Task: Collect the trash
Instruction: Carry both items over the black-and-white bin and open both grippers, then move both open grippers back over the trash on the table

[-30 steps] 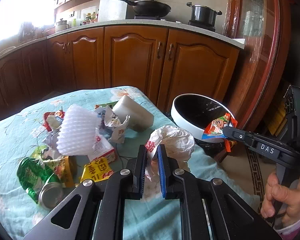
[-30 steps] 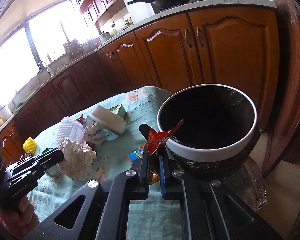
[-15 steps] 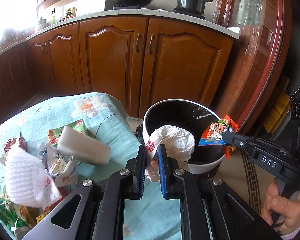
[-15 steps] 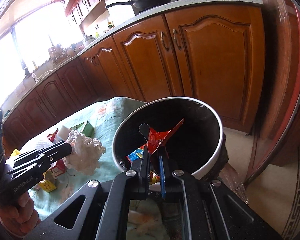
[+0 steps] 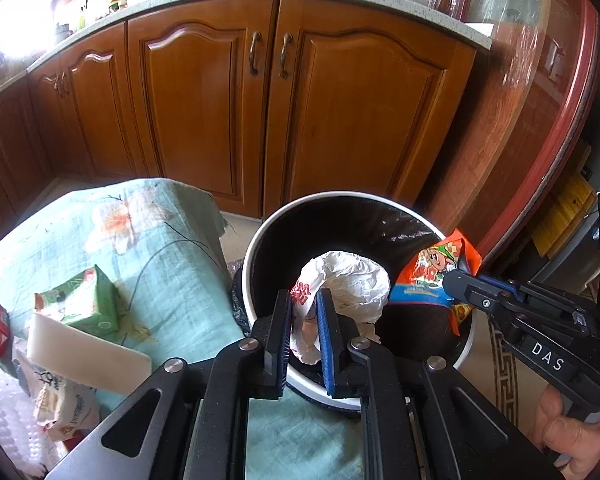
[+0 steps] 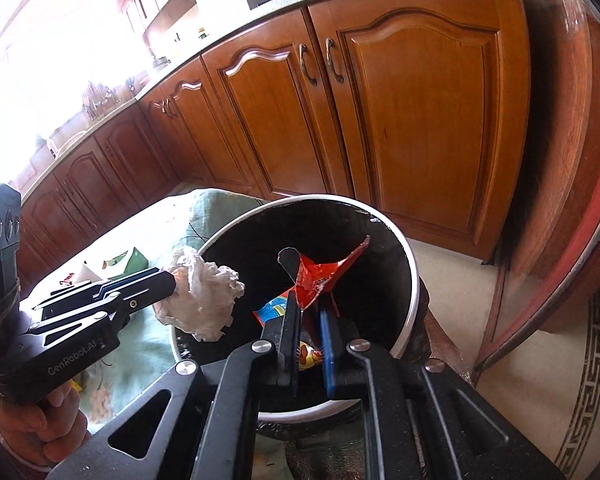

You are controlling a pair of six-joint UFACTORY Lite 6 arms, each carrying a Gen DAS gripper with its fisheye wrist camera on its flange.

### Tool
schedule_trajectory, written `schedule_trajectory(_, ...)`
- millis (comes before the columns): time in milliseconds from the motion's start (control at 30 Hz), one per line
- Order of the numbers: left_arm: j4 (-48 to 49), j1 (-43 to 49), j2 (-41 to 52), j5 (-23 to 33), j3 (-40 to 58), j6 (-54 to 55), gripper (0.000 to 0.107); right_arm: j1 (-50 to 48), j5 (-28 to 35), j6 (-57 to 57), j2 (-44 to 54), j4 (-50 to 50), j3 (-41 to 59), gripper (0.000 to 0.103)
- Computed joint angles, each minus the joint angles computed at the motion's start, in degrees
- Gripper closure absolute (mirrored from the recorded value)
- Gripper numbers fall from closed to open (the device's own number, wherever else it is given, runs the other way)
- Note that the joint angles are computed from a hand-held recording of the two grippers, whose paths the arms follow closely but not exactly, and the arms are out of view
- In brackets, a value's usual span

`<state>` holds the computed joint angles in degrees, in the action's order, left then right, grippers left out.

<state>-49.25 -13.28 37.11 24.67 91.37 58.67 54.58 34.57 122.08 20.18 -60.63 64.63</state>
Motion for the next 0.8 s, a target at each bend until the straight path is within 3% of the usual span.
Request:
schedule_trajectory(67, 2.95, -0.63, 2.11, 0.83, 3.01, -3.84, 0.084, -1.11, -1.21, 0.03, 0.52, -0.09, -0.09, 0.087)
schedule_trajectory(167, 2.94, -0.93, 2.08, 0.31, 3.03, -4.27, 0.071, -1.36, -1.99, 1.38, 0.08, -0.67, -1.08, 0.068)
schedule_trajectory(200, 1.91, -0.82, 1.71, 0.15, 2.5, -3.49, 0.065, -1.26, -2.1, 2.12, -0.07, -1.19, -1.42, 0.054)
schedule_trajectory(233, 0.57, -0.62, 1.3, 0.05, 1.98, -2.4, 0.064, -1.06, -2.27, 3.18, -0.37, -1.92, -1.79, 0.048)
schedule_trajectory(367, -12.1, 2.27, -6.84, -0.62, -10.24, 11.56, 0.063, -0.57, -2.85, 7.08, -1.58, -4.65, -3.62, 0.048)
schedule_trajectory(533, -23.84, 7.73, -16.05, 1.24, -22.97, 25.4, 0.058, 2.85, -1.49, 14.99, -2.33, -8.52, -4.52, 0.029)
schedule_trajectory(800, -31.49, 20.05, -31.61, 6.37, -41.65, 39.25, 0.055, 10.32, 2.85, 21.36, 1.88, -10.04, 1.75, 0.026)
